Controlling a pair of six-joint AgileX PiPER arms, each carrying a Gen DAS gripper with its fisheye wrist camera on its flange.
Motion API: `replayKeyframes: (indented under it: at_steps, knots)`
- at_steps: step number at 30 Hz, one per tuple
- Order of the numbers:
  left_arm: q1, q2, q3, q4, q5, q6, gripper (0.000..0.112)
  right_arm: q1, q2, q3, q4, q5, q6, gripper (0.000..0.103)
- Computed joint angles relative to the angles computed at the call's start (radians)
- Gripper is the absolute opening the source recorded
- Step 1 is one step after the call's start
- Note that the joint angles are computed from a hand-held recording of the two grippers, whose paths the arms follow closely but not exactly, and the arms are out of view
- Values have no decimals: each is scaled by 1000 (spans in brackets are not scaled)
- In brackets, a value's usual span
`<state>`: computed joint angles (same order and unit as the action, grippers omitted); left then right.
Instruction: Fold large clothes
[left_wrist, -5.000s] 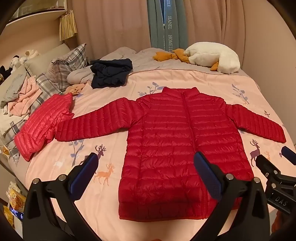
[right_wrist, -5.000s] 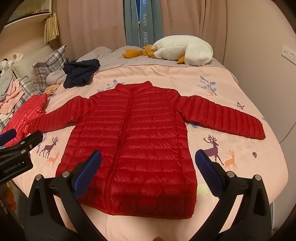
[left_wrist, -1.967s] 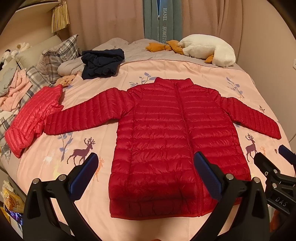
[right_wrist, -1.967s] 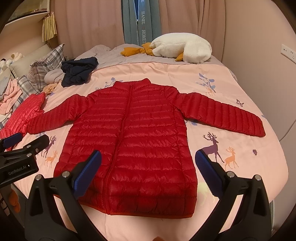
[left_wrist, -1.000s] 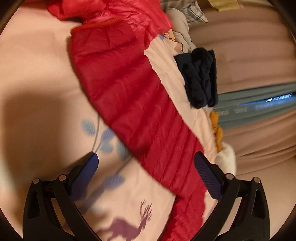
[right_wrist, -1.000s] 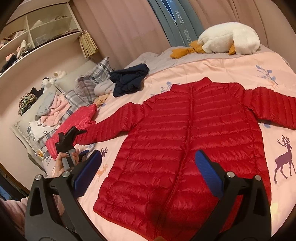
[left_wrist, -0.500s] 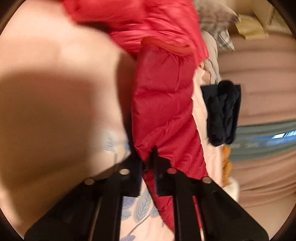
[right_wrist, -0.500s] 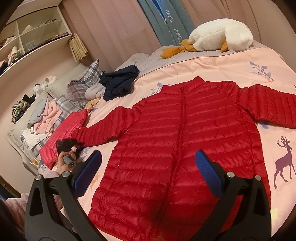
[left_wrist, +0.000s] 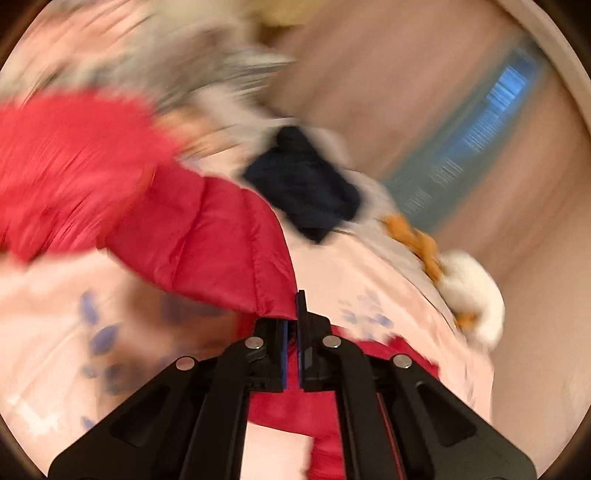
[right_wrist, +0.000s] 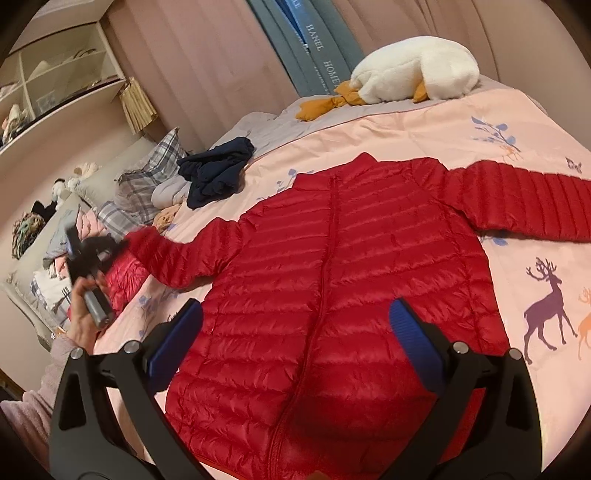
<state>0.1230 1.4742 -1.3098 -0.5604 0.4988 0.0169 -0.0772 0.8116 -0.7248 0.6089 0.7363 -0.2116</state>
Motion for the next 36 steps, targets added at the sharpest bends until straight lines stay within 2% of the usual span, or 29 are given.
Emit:
replayKeyframes:
  at_steps: [4, 5, 11, 13, 14, 15, 16, 18, 20, 23, 26, 27, 28, 31, 35, 36]
  knots:
    - [-295, -18, -101, 317, 13, -195, 3, -96, -15, 18, 74, 48, -86, 101]
    - [-385, 4, -143, 377, 36, -227, 3, -144, -17, 23, 112, 77, -132, 101]
    - [-698, 195, -299, 586, 120, -386, 6, -441, 10, 52, 273, 262, -354, 101]
    - [-739, 281, -367, 562, 168, -377, 26, -533, 34, 61, 304, 311, -418, 101]
    - [-757, 326, -393, 564, 185, -384, 54, -555, 44, 62, 307, 320, -433, 101]
    - [-766, 361, -417, 551, 208, -382, 81, -584, 61, 61, 310, 331, -450, 101]
    - [-769, 379, -427, 541, 221, -383, 84, -602, 72, 61, 317, 338, -464, 101]
    - [-747, 373, -381, 444, 208, -320, 84, -643, 114, 53, 335, 351, -505, 101]
    - [-721, 312, -273, 340, 170, -245, 85, -643, 164, 35, 343, 337, -519, 101]
    - [-622, 196, -86, 91, 92, -30, 85, -585, 279, -16, 357, 278, -507, 101]
    - [-499, 127, 54, -82, 50, 92, 85, -463, 450, -134, 353, 196, -483, 101]
    - [-457, 122, 67, -117, 55, 107, 85, -422, 507, -183, 343, 163, -477, 101]
    - [-404, 117, 85, -169, 59, 129, 85, -363, 578, -256, 302, 94, -431, 101]
    - [-327, 138, 71, -278, 82, 196, 85, -274, 754, -435, 238, -9, -355, 100]
    - [-328, 203, -22, -275, 91, 199, 85, -213, 944, -626, 128, -59, -218, 71]
    - [-337, 220, -50, -246, 94, 174, 81, -196, 979, -660, 64, -70, -156, 63]
